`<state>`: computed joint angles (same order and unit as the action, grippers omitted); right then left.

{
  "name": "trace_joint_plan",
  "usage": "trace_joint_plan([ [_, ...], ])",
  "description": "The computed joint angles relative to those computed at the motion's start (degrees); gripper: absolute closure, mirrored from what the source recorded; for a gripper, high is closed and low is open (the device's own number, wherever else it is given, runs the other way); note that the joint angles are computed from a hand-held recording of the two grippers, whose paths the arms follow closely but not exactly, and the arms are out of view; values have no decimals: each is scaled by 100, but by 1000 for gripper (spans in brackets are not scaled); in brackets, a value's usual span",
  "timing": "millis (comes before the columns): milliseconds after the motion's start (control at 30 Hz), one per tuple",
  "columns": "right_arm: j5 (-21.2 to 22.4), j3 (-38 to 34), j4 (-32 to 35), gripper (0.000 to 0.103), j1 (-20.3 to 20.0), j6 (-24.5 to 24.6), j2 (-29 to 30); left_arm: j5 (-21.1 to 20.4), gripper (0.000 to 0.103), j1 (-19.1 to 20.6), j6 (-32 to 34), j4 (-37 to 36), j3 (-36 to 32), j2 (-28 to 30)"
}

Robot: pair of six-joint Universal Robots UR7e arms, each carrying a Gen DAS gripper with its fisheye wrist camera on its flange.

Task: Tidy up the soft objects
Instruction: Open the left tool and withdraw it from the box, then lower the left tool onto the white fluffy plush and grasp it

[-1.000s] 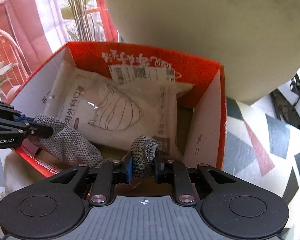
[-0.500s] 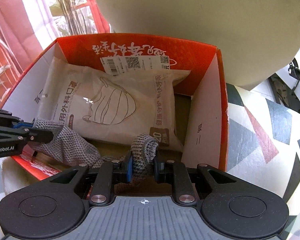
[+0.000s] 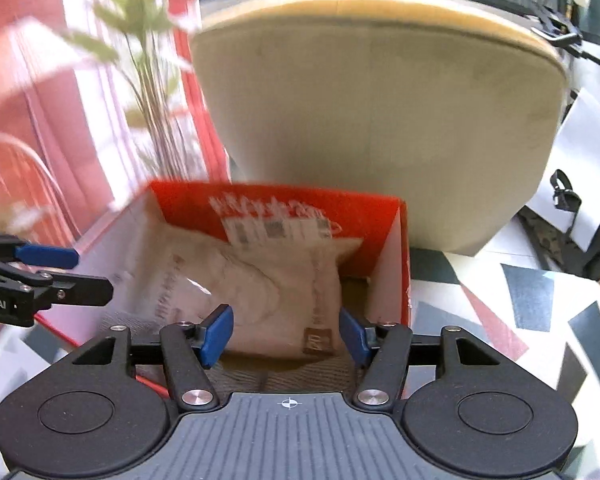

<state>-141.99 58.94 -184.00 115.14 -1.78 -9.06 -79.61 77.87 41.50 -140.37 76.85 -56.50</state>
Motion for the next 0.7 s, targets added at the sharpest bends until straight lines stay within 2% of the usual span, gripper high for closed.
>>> trace_joint_plan([
  [133, 4, 434, -1095, 44, 163, -358, -75, -195, 22, -14, 442, -831, 765, -528],
  [300, -90, 771, -1988, 44, 322, -475, 2, -331, 22, 84, 357, -1067, 1233, -941],
  [400, -163, 936, -2268, 44, 409, -446, 61, -282, 23, 156, 183, -1110, 1417, -1067],
  [700, -198, 1387, -2455, 44, 527, 19, 175, 42, 24, 432, -585, -1156, 1792, -1332],
])
